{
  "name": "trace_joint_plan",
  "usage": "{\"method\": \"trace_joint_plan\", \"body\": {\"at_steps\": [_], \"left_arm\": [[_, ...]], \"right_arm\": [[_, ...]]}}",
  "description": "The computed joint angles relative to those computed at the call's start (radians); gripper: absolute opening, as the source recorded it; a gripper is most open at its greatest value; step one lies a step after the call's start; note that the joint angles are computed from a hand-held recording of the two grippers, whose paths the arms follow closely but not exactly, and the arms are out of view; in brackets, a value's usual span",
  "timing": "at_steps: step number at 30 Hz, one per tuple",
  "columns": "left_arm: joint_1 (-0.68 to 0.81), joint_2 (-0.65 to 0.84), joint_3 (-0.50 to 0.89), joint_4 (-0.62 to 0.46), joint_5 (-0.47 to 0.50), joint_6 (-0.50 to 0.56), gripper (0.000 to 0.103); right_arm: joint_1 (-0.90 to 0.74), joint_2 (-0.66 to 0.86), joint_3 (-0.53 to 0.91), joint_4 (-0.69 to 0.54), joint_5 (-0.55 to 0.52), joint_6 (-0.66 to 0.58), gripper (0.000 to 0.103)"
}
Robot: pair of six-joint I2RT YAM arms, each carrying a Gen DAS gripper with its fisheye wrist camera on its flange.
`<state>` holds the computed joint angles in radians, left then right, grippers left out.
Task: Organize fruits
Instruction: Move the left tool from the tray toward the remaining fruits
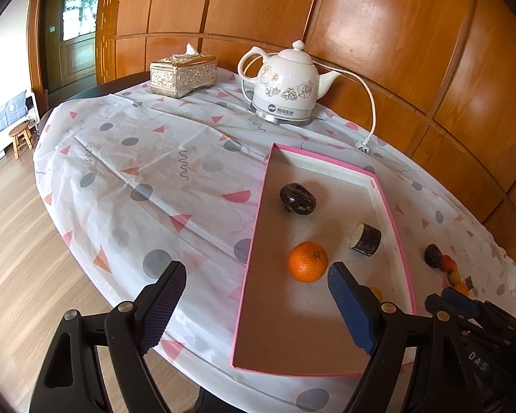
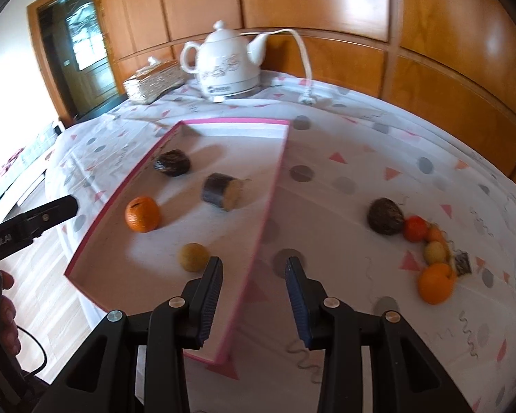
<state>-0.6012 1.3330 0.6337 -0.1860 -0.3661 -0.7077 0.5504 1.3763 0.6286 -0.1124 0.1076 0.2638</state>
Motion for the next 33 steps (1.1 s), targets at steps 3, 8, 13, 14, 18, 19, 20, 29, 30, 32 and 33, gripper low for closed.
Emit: {"method": "trace_joint_plan", "body": {"at_steps": [3,8,13,14,18,19,20,29,30,32,33], "left_arm": [[-0.014,0.006,0.008,-0.003,-0.005,0.003,0.085],[-0.035,0.025,0.027,-0.004,-0.005,0.016,0.085],[-0.055,0.049,0.050,0.001,-0.002,0.039,0.085],[-0.059,0.056,0.056,0.001,0.000,0.041,0.085],[-0.068,0.078,0.076,0.000,0.004,0.051,0.085],[-0.072,0.087,0.084,-0.002,0.006,0.054,0.085],[-0.075,0.094,0.092,-0.003,0.006,0.058,0.085],[-0.129,0.177,0.195,-0.008,0.033,0.129,0.085],[-0.137,0.190,0.211,-0.009,0.036,0.139,0.085],[-0.153,0.218,0.246,-0.012,0.046,0.161,0.085],[-0.161,0.232,0.262,-0.011,0.052,0.174,0.085]], "right_arm": [[-0.042,-0.045,-0.030,-0.006,-0.007,0.011,0.044],[-0.122,-0.115,-0.083,-0.020,-0.013,0.020,0.044],[-0.243,-0.184,-0.147,-0.040,-0.028,0.026,0.044],[-0.268,-0.193,-0.158,-0.042,-0.031,0.024,0.044],[-0.420,-0.233,-0.214,-0.048,-0.058,0.005,0.044],[-0.453,-0.236,-0.222,-0.047,-0.062,0.001,0.044],[-0.486,-0.241,-0.233,-0.046,-0.066,-0.005,0.044],[-0.821,-0.248,-0.299,-0.019,-0.133,-0.099,0.045],[-0.847,-0.245,-0.304,-0.013,-0.128,-0.108,0.045],[-0.900,-0.240,-0.314,0.005,-0.128,-0.122,0.045],[-0.930,-0.242,-0.320,0.010,-0.133,-0.131,0.045]]}}
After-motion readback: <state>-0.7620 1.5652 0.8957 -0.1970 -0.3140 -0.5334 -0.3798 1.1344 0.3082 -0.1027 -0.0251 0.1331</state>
